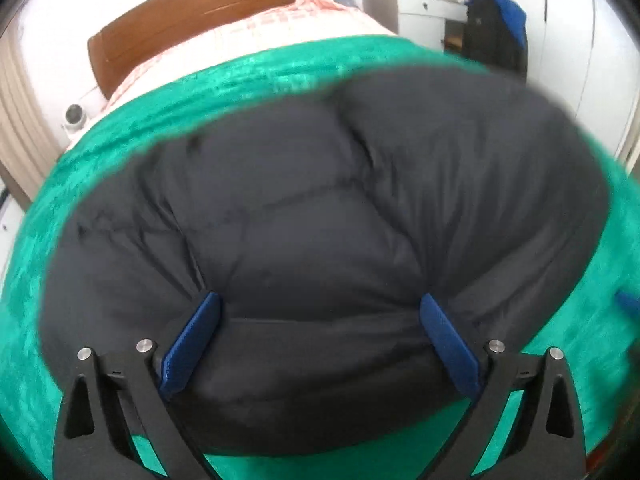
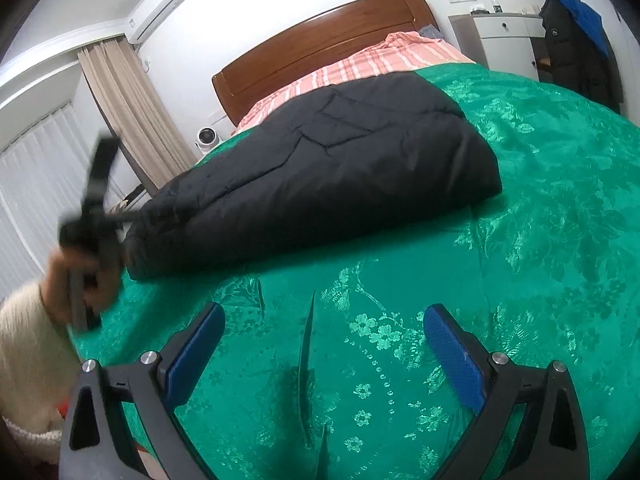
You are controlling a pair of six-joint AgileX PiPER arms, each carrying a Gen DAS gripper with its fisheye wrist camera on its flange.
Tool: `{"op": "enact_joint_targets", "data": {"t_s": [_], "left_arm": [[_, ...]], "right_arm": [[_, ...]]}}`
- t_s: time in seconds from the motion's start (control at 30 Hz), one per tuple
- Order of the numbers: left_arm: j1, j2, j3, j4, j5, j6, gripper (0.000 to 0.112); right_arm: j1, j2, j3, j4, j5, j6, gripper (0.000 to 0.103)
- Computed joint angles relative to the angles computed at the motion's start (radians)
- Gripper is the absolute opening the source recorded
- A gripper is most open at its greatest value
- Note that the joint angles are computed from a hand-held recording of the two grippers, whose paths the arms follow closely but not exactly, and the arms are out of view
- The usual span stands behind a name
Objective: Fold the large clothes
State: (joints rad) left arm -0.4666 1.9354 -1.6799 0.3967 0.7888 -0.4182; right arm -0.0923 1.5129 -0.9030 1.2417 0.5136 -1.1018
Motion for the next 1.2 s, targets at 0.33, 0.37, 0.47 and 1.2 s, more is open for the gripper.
{"op": "enact_joint_targets", "data": {"t_s": [0.33,0.37,0.47,1.2], "left_arm": [[-0.075,0.004,0.016,0.102,0.065,-0.062,0.103],[-0.088,0.01,0.035,0.138,0.055,-0.074,0.103],[-0.103,-0.005,0.028,0.125,0.09,-0.042,0.101],[0.087,-0.09,-0.07,-0.559,0.03,0.509,0.101]], "right_arm": [[0.004,-0.035,0.023,0.018,-0.059,-0.008,0.098],[-0.001,-0.025,0.014,0.01,-0.054,0.003,0.098],[-0.047,-0.015,-0.006,0.009,-0.001,0.035,0.098],[-0.015,0.598,-1.131,-0.415,0.335,0.956,0.035]]}}
